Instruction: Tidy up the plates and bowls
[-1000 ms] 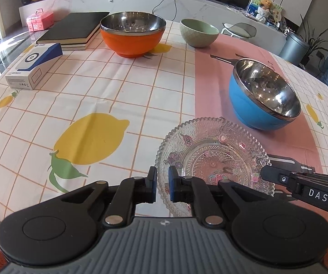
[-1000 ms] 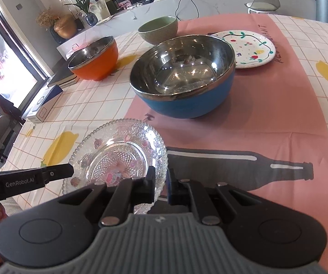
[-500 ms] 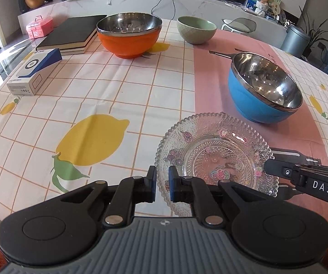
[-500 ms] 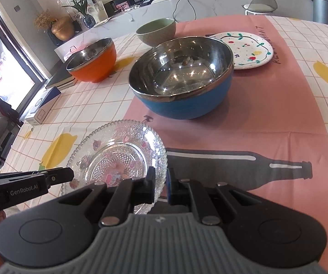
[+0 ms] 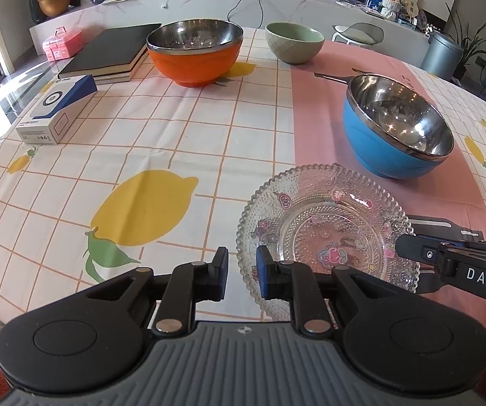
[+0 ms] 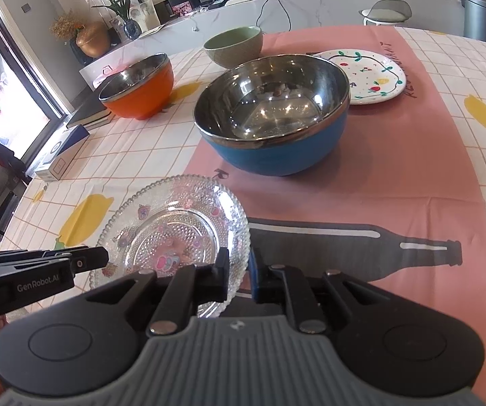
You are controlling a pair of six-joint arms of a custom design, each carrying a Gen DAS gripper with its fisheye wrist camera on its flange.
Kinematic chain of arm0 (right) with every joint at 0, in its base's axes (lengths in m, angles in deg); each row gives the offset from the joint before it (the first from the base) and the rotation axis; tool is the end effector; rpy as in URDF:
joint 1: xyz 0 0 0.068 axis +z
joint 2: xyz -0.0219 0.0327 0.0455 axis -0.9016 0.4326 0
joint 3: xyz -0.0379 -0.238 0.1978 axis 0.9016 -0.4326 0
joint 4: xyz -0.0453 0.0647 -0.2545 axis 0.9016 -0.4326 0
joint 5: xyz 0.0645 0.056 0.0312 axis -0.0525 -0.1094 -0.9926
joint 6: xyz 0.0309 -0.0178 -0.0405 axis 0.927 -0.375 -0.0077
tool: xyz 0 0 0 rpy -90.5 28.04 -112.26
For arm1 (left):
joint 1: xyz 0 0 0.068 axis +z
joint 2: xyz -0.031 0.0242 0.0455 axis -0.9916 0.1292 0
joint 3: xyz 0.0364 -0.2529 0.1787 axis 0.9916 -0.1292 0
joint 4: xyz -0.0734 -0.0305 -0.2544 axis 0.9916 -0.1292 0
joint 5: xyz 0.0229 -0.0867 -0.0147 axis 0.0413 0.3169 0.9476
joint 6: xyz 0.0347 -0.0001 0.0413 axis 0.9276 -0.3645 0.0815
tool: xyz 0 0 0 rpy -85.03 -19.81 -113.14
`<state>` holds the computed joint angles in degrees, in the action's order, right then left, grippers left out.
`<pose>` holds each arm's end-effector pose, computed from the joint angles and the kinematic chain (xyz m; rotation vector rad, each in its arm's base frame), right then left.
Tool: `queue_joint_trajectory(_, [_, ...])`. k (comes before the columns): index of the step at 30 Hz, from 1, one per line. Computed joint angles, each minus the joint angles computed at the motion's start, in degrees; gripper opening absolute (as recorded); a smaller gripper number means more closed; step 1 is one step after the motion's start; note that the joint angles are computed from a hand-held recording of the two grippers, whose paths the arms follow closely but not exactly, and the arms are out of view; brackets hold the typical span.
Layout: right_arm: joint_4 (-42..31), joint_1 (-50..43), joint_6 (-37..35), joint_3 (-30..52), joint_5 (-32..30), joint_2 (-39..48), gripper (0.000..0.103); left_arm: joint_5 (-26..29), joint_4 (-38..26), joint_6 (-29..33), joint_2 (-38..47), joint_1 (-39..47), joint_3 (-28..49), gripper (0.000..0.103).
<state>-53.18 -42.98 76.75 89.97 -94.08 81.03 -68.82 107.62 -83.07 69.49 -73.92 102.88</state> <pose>0.3015 0.1232 0.0419 -0.0519 2.5174 0.4836 0.2640 0.0362 0.0799 -0.0377 2.5674 -0.0534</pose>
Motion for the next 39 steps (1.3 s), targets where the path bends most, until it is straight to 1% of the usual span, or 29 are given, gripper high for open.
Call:
queue_joint_trajectory(2, [0.3,-0.2,0.4,-0.3,0.1,-0.1,0.026,-0.1,0.0,-0.4,-0.3,0.3,-0.1,0.024])
queue_joint_trajectory(4, [0.7,-0.6,1.0,-0.8,0.0,-0.4,0.027,1.5,0.5,-0.9,-0.6,1.5,-0.4,0.030])
queue_joint_trajectory(6, [1.1,-0.9,1.8,-1.4,-0.2,-0.7,0.029,4.2,0.8,-2.0,-0.8,3.2,-0.6,0.034])
queue_joint_trajectory(9, [2.2,-1.2,3.4,-2.7,-1.2,-1.1,0.029,6.6,0.1,-3.9,-0.8,4.9,0.0,0.036])
queue_joint_trajectory(11, [3.2,-1.3,4.4,-3.6,-1.9,-1.3,0.028,7.9,-1.9,-4.7,-0.1,5.7,1.3,0.036])
queue_joint_trajectory(12, [3.6,-1.3,4.8,-4.1,-2.4,-1.4,0.025,8.5,-2.8,-5.0,0.3,6.0,1.9,0.036])
queue_joint_trajectory(14, [4.1,-1.2,5.2,-4.6,-3.1,-1.2,0.017,9.2,-4.2,-5.4,1.1,6.4,2.8,0.029])
queue_joint_trajectory(15, [4.3,-1.1,5.3,-4.8,-3.4,-1.0,0.014,9.2,-4.8,-5.4,1.5,6.4,3.2,0.021])
queue_joint_trajectory(17, [5.0,-0.9,5.2,-4.9,-4.0,-0.7,0.009,10.4,-5.2,-5.8,2.0,6.8,3.5,0.018])
queue_joint_trajectory(19, [4.7,-0.3,4.8,-4.5,-3.1,-0.6,0.009,11.5,-5.4,-5.7,2.2,7.0,3.6,0.013])
queue_joint_trajectory(27, [4.6,-0.6,4.5,-3.9,-3.3,-0.1,0.009,10.4,-5.1,-6.1,1.6,6.5,3.3,0.013])
queue_joint_trajectory(28, [4.3,-0.8,4.5,-3.9,-3.5,-0.3,0.009,9.9,-5.2,-6.2,0.8,6.3,3.1,0.013])
queue_joint_trajectory(29, [4.2,-0.8,4.5,-4.1,-3.4,-0.7,0.013,9.7,-5.2,-6.1,-0.2,6.3,2.8,0.013])
queue_joint_trajectory(31, [4.5,-0.7,4.1,-4.9,-2.4,-2.0,0.014,10.4,-6.1,-5.7,-3.1,6.3,2.4,0.013])
queue_joint_trajectory(32, [4.4,-0.9,3.9,-5.2,-2.1,-2.7,0.017,10.7,-6.8,-5.6,-4.6,6.2,2.3,0.013])
queue_joint_trajectory(33, [4.1,-1.2,3.8,-5.6,-1.9,-3.6,0.023,10.8,-7.8,-5.5,-6.2,5.8,2.4,0.013])
queue_joint_trajectory(34, [3.8,-1.5,3.9,-5.9,-1.7,-4.4,0.025,10.7,-9.3,-5.5,-8.0,5.2,2.6,0.015])
queue_joint_trajectory(36, [2.9,-2.5,4.5,-6.5,-1.5,-6.2,0.025,10.9,-11.3,-5.9,-10.8,3.9,3.0,0.016])
queue_joint_trajectory(39, [1.6,-5.0,4.7,-7.7,-2.1,-8.8,0.025,12.5,-12.9,-7.1,-13.6,1.2,3.8,0.017])
